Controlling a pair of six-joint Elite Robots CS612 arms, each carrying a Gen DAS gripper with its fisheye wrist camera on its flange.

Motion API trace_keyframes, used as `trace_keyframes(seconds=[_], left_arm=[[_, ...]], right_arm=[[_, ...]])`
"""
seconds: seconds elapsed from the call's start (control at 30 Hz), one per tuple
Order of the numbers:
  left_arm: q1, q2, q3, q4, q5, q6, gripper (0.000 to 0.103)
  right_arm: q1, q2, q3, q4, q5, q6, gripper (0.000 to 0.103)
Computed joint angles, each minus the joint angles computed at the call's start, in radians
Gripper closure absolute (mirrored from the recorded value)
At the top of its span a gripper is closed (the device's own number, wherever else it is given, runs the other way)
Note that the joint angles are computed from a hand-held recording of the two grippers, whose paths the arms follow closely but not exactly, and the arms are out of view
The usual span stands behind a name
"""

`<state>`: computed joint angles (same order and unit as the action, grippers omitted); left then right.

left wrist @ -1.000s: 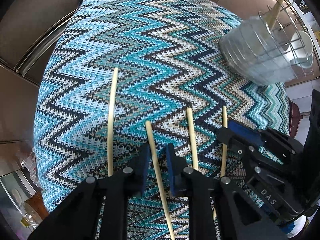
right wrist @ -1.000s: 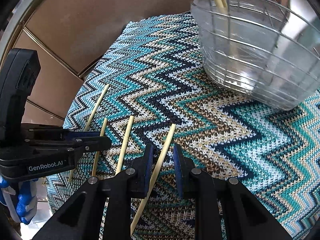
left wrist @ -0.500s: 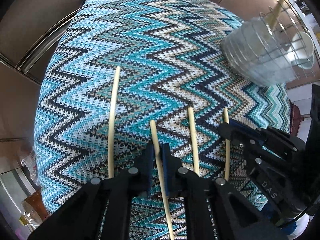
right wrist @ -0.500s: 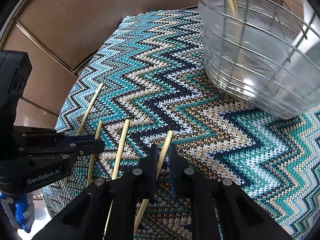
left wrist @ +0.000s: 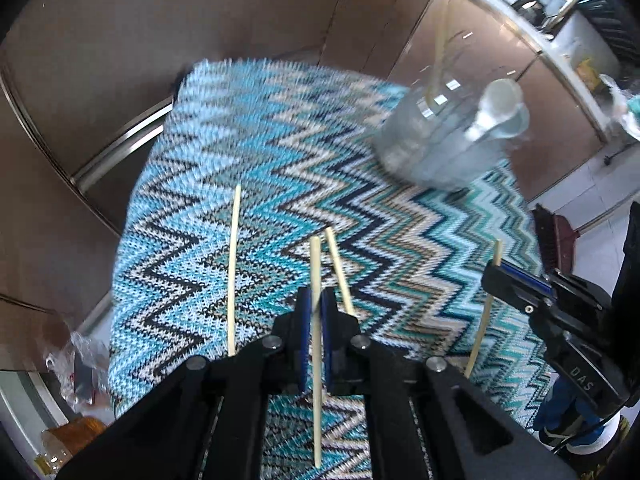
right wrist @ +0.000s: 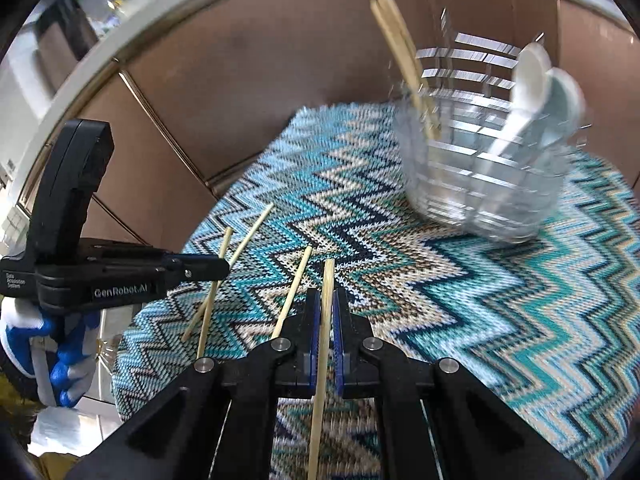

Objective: Organize utensils
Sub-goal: 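Lift both chopsticks over the holder and open both tools to drop them in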

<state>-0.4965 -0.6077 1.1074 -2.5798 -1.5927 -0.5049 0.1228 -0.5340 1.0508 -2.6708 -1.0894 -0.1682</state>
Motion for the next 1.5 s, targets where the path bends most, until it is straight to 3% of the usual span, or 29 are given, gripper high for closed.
trace_keyframes(seconds=[0.13,0.37,0.57,0.77,0.97,1.2,1.37,1.5], left_arm=[[-0.018,-0.046,0.075,-0.120,0.057,0.019,0.098],[-0.045,-0.103,0.153,-0.309,0.113,0.020,0.098],[-0.064,-0.123,0.152,-0.457,0.147,0.068,0.098],[-0.076,-0.102,0.074,-0.541,0.191,0.115,0.098],[-0.079,-0.020,-0.093,-0.577,0.257,0.131,0.098],[-0.082,0.139,-0.360,-0.595,0.386,0.169,0.098],[-0.077,0.277,-0.583,-0.496,0.440,0.141,0.098],[-0.074,0.410,-0.820,-0.338,0.474,0.132,0.098]], right_arm=[[-0.012,-0.058,0.122,-0.182,0.036,0.006,0.097],[-0.028,-0.120,0.247,-0.433,0.031,0.075,0.097],[-0.035,-0.144,0.269,-0.583,0.001,0.134,0.097],[-0.040,-0.143,0.229,-0.651,-0.008,0.148,0.097],[-0.044,-0.094,0.103,-0.687,-0.020,0.195,0.097],[-0.041,0.004,-0.098,-0.679,-0.077,0.207,0.097],[-0.042,0.089,-0.235,-0.604,-0.074,0.186,0.097],[-0.046,0.146,-0.313,-0.535,-0.054,0.166,0.098]])
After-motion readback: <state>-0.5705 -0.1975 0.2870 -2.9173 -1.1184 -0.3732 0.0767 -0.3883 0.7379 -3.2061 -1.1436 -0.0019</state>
